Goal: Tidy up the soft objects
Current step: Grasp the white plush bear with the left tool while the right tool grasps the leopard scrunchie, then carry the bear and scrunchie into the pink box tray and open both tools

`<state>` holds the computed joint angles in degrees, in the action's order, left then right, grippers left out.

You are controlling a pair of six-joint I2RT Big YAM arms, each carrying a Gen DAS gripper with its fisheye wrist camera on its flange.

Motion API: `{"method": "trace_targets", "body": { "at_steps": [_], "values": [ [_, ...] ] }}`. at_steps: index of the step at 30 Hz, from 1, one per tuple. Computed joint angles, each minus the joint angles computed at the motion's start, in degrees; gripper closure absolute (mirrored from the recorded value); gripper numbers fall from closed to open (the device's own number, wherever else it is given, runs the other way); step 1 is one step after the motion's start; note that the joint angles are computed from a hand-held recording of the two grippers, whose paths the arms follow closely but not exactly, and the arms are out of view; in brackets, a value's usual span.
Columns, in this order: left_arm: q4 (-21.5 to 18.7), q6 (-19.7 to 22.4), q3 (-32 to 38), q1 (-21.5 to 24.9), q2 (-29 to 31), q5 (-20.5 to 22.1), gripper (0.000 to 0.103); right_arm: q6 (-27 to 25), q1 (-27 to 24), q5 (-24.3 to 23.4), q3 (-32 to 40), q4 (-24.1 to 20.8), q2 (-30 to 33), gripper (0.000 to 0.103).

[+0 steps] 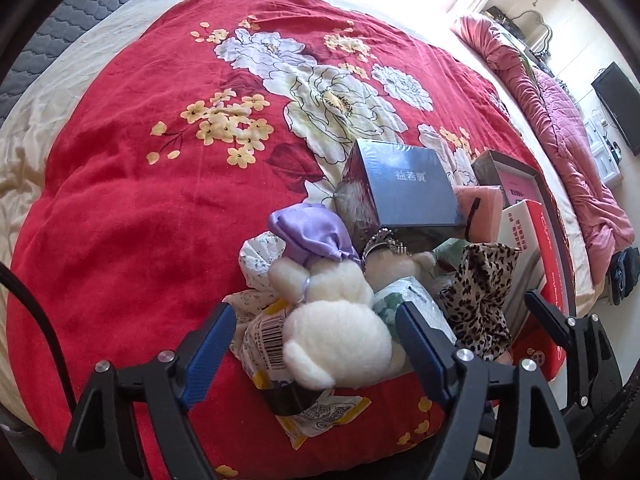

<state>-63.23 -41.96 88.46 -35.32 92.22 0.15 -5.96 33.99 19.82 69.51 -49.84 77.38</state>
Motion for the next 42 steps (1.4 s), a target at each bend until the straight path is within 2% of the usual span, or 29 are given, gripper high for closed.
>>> {"method": "trace_targets", "body": {
  "at_steps": [2,3,5,6,8,9,11,15,18,23,30,35,39,42],
  "values": [
    [-0.8,0.7,0.5,0.0,0.6,0.2,0.033,-0.6,-0.2,-0.8,0.4,-0.4,1.6,0.045],
    [-0.6,1.1,0.7,0.0,0.8,0.8,0.036,-0.6,-0.3,-1.4,0.5,-0.7,2.1,0.048],
    [-0.2,1.5,0.5,0.1,0.9,1.7,0.04,-0.6,-0.8,-3.1,0.0,0.5,2.0,0.071],
    [-0.3,1.9,0.6,0.2,1.0,1.7,0.041,-0.3,-1.3,-4.9,-0.2,1.1,1.6,0.074],
    [0.3,2.4,0.3,0.3,0.9,2.3,0.048,1.0,-2.4,-8.4,-0.6,2.2,0.3,0.089],
    [1.1,2.2,-0.1,0.6,0.5,3.0,0.05,1.8,-2.8,-9.5,-0.8,2.7,-0.4,0.091],
    [3.0,1.4,-1.3,1.2,-0.6,4.4,0.056,3.2,-3.7,-11.9,-1.4,4.1,-2.0,0.091],
    [5.5,0.4,-2.7,1.9,-2.7,6.0,0.057,9.7,-7.7,-23.8,-2.5,7.2,-5.5,0.092],
    [6.5,-0.2,-2.9,1.8,-4.0,5.6,0.057,13.3,-9.8,-28.9,-2.6,8.6,-7.0,0.092],
    [6.4,0.1,-0.8,-0.2,-5.3,3.9,0.057,15.8,-11.9,-29.2,-2.9,8.9,-10.6,0.092],
    [5.6,3.1,10.1,-5.9,-0.7,2.8,0.057,16.7,-19.6,-28.1,-3.3,5.2,-15.9,0.092],
    [2.4,5.9,23.6,-10.5,8.4,3.4,0.057,17.3,-28.7,-28.7,-4.6,3.1,-17.7,0.092],
    [-1.1,7.4,33.8,-13.2,15.9,4.1,0.057,15.3,-35.7,-30.0,-4.9,1.7,-16.8,0.092],
    [-5.2,9.4,42.7,-15.0,22.1,3.6,0.057,13.2,-39.7,-30.4,-5.2,0.9,-16.2,0.092]
  ]
}}
